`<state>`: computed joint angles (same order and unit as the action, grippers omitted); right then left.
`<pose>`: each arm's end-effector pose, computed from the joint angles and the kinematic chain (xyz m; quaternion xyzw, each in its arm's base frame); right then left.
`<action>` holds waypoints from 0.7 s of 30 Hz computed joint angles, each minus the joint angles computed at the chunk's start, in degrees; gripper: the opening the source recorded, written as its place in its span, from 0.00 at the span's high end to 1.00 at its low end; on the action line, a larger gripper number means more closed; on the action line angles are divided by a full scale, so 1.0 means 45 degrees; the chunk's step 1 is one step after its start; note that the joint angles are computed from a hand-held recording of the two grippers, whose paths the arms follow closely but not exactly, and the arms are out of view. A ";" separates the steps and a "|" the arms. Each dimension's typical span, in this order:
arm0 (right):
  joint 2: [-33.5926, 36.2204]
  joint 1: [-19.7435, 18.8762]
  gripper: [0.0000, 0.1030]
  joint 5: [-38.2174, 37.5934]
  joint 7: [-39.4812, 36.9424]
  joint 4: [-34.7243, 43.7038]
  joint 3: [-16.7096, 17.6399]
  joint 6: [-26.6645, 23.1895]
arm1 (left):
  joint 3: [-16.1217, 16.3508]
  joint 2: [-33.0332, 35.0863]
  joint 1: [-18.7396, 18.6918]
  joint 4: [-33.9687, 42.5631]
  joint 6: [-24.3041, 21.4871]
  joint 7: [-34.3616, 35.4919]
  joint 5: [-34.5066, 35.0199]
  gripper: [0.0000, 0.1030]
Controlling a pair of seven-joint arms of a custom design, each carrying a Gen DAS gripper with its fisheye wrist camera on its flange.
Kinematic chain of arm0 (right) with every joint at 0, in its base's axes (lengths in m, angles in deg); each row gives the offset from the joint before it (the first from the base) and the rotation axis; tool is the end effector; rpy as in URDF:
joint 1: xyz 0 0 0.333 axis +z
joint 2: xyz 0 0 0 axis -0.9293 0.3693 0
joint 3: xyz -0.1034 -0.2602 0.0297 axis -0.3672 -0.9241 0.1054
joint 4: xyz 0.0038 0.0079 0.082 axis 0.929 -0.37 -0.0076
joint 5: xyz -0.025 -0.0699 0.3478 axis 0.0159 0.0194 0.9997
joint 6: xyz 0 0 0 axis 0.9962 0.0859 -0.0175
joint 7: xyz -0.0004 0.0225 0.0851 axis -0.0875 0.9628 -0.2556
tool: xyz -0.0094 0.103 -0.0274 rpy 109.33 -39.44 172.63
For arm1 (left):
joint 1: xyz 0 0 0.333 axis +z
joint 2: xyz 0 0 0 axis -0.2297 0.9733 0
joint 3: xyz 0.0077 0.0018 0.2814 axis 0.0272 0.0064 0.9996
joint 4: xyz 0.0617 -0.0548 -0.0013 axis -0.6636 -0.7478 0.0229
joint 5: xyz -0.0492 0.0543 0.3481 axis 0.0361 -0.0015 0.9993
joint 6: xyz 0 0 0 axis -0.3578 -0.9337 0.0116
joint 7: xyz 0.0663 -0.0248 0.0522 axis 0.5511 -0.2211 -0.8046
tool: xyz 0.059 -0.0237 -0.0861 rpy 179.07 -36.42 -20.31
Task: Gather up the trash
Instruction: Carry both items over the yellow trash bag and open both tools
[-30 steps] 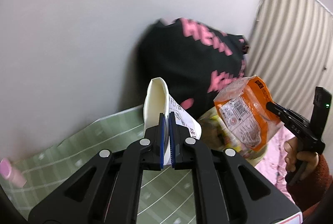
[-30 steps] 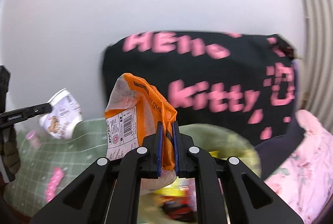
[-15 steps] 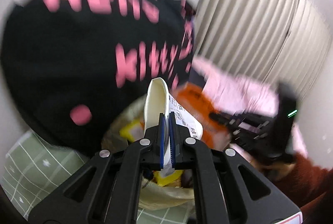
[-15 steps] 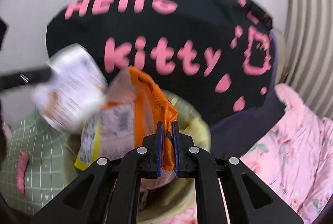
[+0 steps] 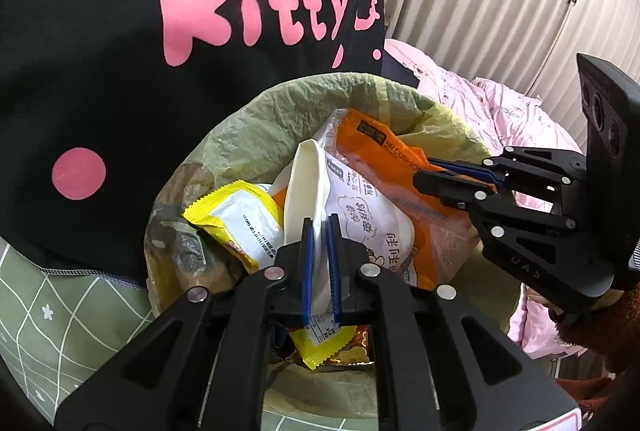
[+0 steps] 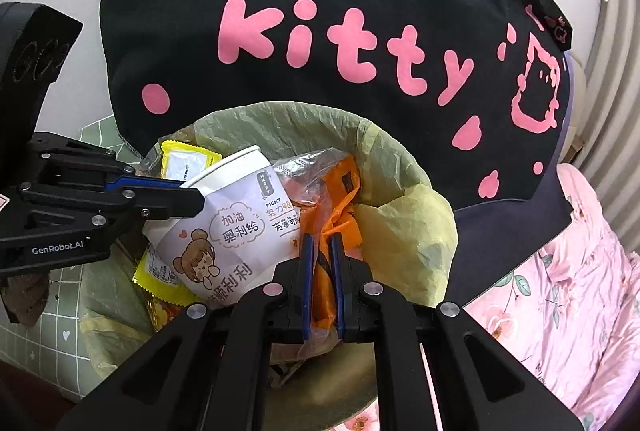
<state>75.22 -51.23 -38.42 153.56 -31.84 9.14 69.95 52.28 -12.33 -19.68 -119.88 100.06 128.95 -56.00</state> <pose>0.4728 0.2364 0.5607 -0.7729 0.5400 -0.2205 0.2498 0.5041 -0.0842 0.5342 -0.4912 0.8011 -0.3324 0.0802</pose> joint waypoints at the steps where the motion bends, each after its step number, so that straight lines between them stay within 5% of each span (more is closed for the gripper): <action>1: -0.0006 0.0011 0.91 0.0043 -0.0008 0.0001 -0.0004 -0.0011 | -0.0098 0.0413 -0.0045 0.0404 0.0046 -0.0188 0.0091 0.93; 5: -0.0142 0.0089 0.91 0.0683 -0.0021 -0.0098 -0.0089 0.0037 | -0.0087 0.0547 0.0100 0.0571 -0.0247 -0.0123 -0.0226 0.93; 10: -0.0557 0.0126 0.91 0.1856 0.0184 -0.0493 -0.0117 0.0193 | 0.0221 0.0664 0.0498 0.0896 -0.1796 0.0069 -0.1435 0.93; 21: -0.0712 -0.0254 0.91 0.0001 0.3331 -0.0389 0.0571 -0.0413 | 0.0253 0.0486 0.0889 0.0821 -0.2567 0.0638 -0.1878 0.94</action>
<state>72.02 -52.38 -38.41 168.55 -33.59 11.71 68.10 53.42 -10.14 -15.68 -116.19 88.51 131.82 -64.45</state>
